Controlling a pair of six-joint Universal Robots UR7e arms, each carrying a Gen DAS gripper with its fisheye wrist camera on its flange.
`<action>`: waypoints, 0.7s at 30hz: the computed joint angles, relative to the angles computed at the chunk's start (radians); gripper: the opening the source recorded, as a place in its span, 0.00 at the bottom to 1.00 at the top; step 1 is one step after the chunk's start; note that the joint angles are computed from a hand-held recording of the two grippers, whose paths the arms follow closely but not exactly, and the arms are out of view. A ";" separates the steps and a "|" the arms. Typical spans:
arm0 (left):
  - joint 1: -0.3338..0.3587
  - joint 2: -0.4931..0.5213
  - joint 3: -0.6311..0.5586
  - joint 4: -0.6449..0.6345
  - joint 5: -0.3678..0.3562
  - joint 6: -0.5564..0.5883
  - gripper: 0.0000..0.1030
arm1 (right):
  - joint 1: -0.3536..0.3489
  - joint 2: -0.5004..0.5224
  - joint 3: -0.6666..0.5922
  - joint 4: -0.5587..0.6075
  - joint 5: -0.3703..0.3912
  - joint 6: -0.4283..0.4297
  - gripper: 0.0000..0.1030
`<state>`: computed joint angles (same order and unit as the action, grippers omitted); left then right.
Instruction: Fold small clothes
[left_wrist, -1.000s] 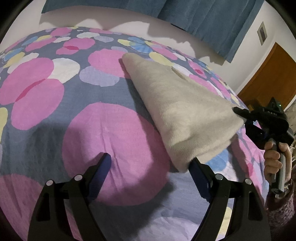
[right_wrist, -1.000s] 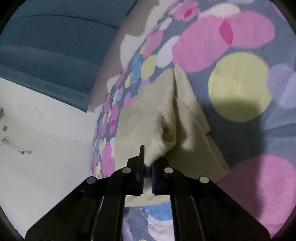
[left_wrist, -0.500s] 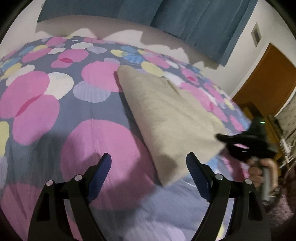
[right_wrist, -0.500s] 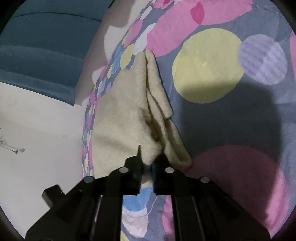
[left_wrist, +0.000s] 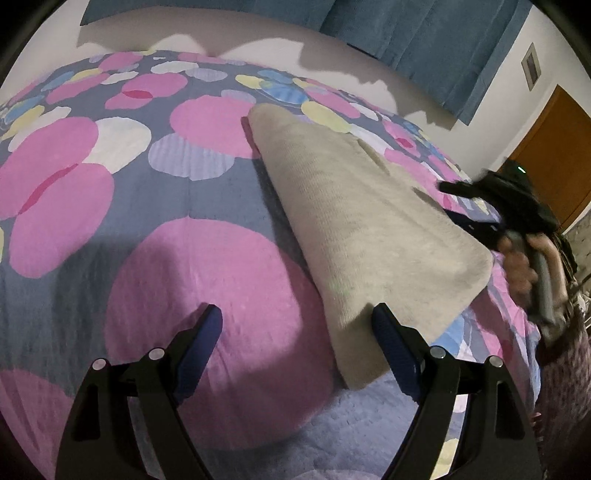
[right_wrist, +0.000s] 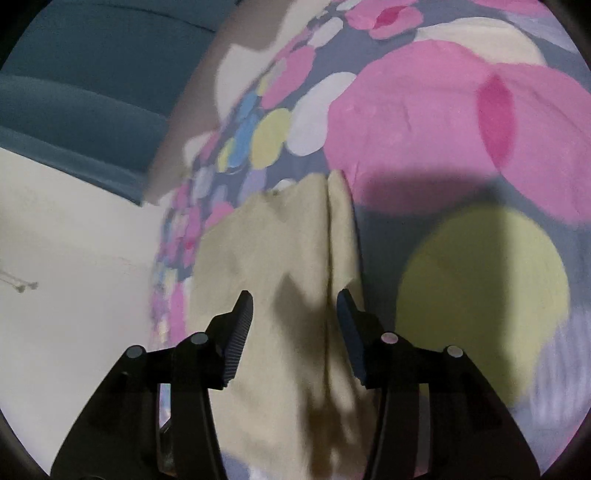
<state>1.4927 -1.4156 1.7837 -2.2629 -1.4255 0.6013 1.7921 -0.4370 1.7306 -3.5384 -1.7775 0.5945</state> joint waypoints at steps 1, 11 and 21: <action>0.001 0.000 0.000 -0.001 -0.001 0.002 0.80 | -0.010 0.009 -0.030 0.027 0.012 -0.015 0.45; 0.000 0.006 -0.007 0.001 -0.001 0.006 0.80 | -0.034 0.029 -0.116 0.138 -0.037 -0.027 0.05; -0.001 0.015 -0.012 -0.005 -0.004 0.007 0.80 | 0.002 -0.037 0.095 -0.079 0.041 -0.035 0.33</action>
<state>1.4918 -1.4008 1.7716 -2.2679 -1.4295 0.6079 1.7940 -0.4742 1.8260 -3.6171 -1.7370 0.5595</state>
